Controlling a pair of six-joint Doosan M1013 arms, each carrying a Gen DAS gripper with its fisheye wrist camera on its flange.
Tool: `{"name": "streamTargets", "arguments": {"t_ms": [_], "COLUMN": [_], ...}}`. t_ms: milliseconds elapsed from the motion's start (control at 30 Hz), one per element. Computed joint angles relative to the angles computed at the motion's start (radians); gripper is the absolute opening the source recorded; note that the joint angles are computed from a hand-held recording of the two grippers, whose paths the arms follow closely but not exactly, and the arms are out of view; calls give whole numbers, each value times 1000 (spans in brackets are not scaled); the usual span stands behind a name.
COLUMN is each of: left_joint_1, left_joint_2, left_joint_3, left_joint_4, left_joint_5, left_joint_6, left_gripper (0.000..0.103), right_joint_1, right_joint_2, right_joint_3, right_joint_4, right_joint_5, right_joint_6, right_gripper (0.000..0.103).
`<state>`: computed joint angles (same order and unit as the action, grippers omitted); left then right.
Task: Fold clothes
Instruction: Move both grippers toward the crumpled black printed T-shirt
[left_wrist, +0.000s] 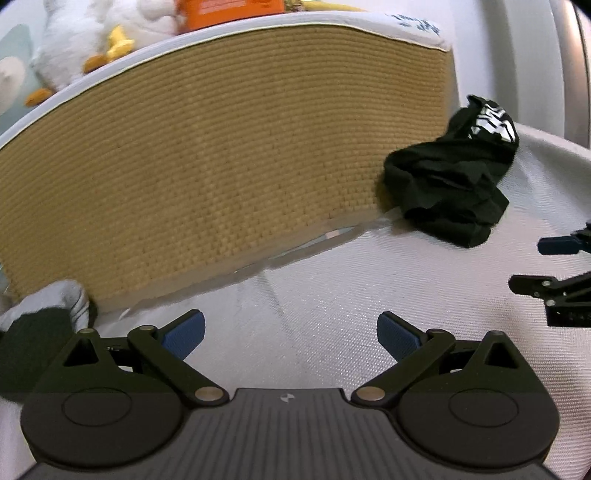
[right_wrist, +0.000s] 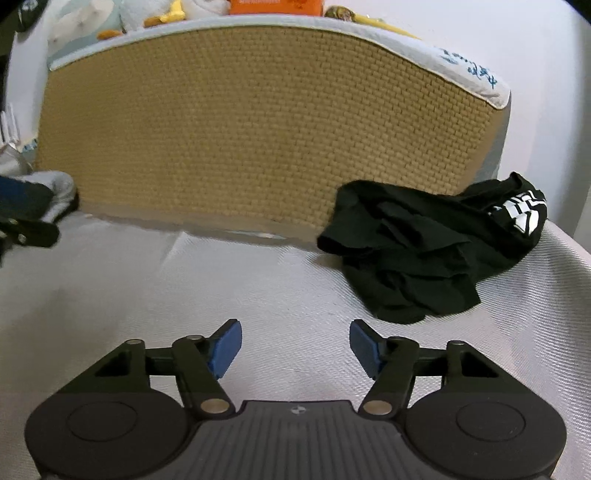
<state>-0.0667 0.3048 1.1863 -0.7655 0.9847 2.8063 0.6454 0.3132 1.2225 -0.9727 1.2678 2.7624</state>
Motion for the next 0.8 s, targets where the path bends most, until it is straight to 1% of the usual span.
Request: {"name": "streamTargets", "arguments": {"t_ms": [67, 100, 233, 333, 400, 467, 600, 700, 800], "left_joint_1": [-5, -10, -28, -37, -44, -51, -62, -71, -74], "left_joint_2": [10, 14, 34, 48, 60, 75, 94, 108, 119], "left_joint_3": [-10, -16, -42, -56, -68, -86, -100, -111, -115], "left_joint_4": [-13, -12, -1, -13, -7, 4, 16, 27, 37], "left_joint_5": [17, 25, 56, 80, 95, 118, 131, 139, 144], "left_joint_6": [32, 41, 71, 96, 88, 63, 45, 26, 15], "left_gripper": [98, 95, 91, 88, 81, 77, 74, 72, 69], "right_joint_1": [-11, -16, -39, -58, -71, -84, -107, -124, -137], "right_joint_2": [-2, -3, -3, -1, 0, 2, 10, 27, 51], "right_joint_3": [13, 19, 37, 43, 47, 50, 51, 36, 15], "right_joint_4": [-2, -2, 0, 3, 5, 6, -7, -19, -44], "right_joint_5": [-5, -7, -17, -25, -30, -35, -55, -71, -83], "right_joint_6": [1, 2, 0, 1, 0, -4, 2, -19, -58], "right_gripper": [65, 63, 57, 57, 56, 53, 51, 40, 40]}}
